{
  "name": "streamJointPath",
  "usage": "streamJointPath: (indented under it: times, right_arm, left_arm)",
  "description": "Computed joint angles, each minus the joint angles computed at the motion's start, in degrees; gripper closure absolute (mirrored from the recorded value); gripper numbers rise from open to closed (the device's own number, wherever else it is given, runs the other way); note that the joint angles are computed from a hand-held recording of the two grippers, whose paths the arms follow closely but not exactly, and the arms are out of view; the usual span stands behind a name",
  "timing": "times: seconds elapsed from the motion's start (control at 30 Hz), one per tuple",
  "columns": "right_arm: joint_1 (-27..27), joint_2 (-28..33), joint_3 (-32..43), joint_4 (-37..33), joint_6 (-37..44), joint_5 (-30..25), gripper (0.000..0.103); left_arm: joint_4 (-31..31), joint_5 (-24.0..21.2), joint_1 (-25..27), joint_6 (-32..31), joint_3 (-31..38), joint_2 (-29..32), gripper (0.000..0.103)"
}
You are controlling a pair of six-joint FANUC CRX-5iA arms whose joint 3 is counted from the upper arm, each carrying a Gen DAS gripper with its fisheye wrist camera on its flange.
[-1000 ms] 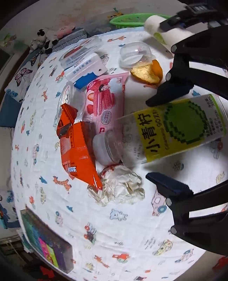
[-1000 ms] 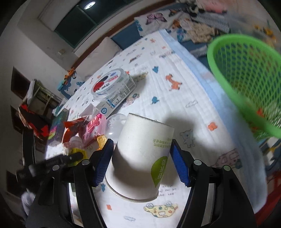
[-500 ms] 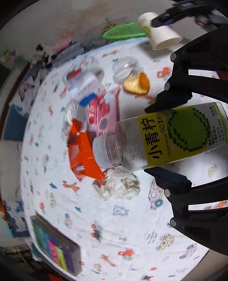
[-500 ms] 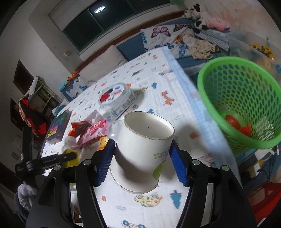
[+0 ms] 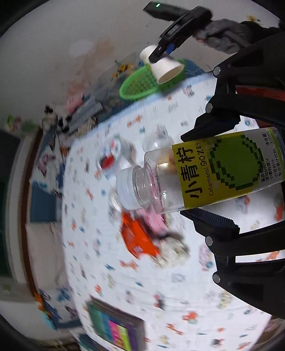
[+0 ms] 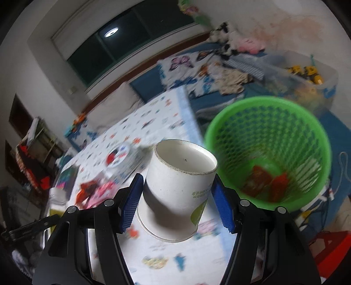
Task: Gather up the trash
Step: 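Carry the white cup and the bottle over the green basket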
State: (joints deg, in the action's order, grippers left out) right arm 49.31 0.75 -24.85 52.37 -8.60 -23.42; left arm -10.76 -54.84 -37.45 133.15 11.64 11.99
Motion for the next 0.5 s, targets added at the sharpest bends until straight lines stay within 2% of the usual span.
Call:
streamJointPath:
  times: [0.23, 0.3, 0.43, 0.5]
  right_arm:
    - [-4.3, 0.3, 0.1, -0.2, 1.9, -7.7, 0.04]
    - [-5.5, 0.6, -0.4, -1.3, 2.5, -7.8, 0.04]
    - [-7.4, 3.1, 0.7, -5.1, 5.9, -8.8, 0.04]
    - [-7.8, 4.3, 1.1, -6.0, 7.7, -9.5, 0.04]
  left_arm:
    - [6.9, 3.4, 0.2, -11.5, 7.3, 6.1, 0.044]
    - [8.1, 3.6, -0.1, -14.4, 10.6, 8.6, 0.044]
    - [10.8, 2.3, -0.4, -19.9, 18.5, 14.1, 0.044]
    - [11.8, 0.3, -0.6, -22.3, 24.7, 18.2, 0.044]
